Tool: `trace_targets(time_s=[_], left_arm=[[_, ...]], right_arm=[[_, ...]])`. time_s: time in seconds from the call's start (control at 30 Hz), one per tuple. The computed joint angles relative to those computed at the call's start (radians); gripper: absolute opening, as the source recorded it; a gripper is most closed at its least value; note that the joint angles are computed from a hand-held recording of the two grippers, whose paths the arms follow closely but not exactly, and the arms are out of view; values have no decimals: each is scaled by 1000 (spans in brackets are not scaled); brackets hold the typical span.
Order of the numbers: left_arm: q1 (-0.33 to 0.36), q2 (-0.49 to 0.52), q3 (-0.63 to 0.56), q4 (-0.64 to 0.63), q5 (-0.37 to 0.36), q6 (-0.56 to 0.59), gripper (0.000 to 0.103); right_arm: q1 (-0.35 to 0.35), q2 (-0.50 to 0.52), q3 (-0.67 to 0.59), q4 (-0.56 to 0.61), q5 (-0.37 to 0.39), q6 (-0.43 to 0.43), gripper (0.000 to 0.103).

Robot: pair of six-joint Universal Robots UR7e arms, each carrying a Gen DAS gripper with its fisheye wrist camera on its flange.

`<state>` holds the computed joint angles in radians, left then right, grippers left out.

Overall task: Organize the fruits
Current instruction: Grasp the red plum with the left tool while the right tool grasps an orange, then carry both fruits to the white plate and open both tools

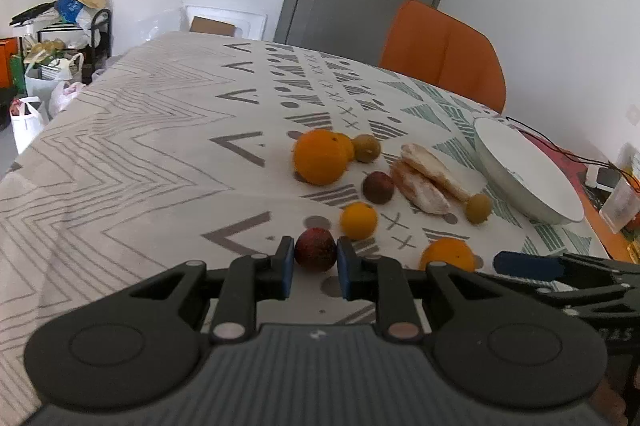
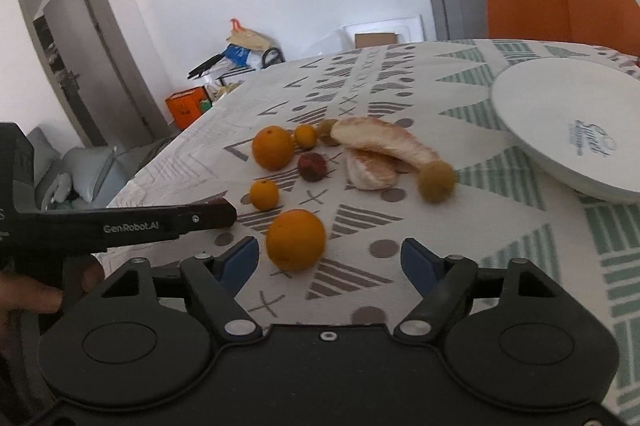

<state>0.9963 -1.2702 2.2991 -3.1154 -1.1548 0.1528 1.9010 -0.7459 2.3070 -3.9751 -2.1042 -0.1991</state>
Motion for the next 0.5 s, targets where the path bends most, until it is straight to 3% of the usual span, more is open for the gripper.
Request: trace_targets(time_s=[0.23,0.27,0.3,0.33,0.5], left_arm=[[16,-13,-1,-15,-2,8,21],[17,-14,-1,-16,0,9,21],[16,-13,0,-19,5,9,21],[15,-12,-1,-21,8,10,21],[-3,-6,-10,-24,13,20,21]], right_arm=[[7,35,-43,27,17,-34,72],[8,40,-48,24,13,-44,63],[12,43,-53,28,3,-52,43],[16,42,-61,43,-12,-48,35],[11,21,-33,-13,-1,-37,35]])
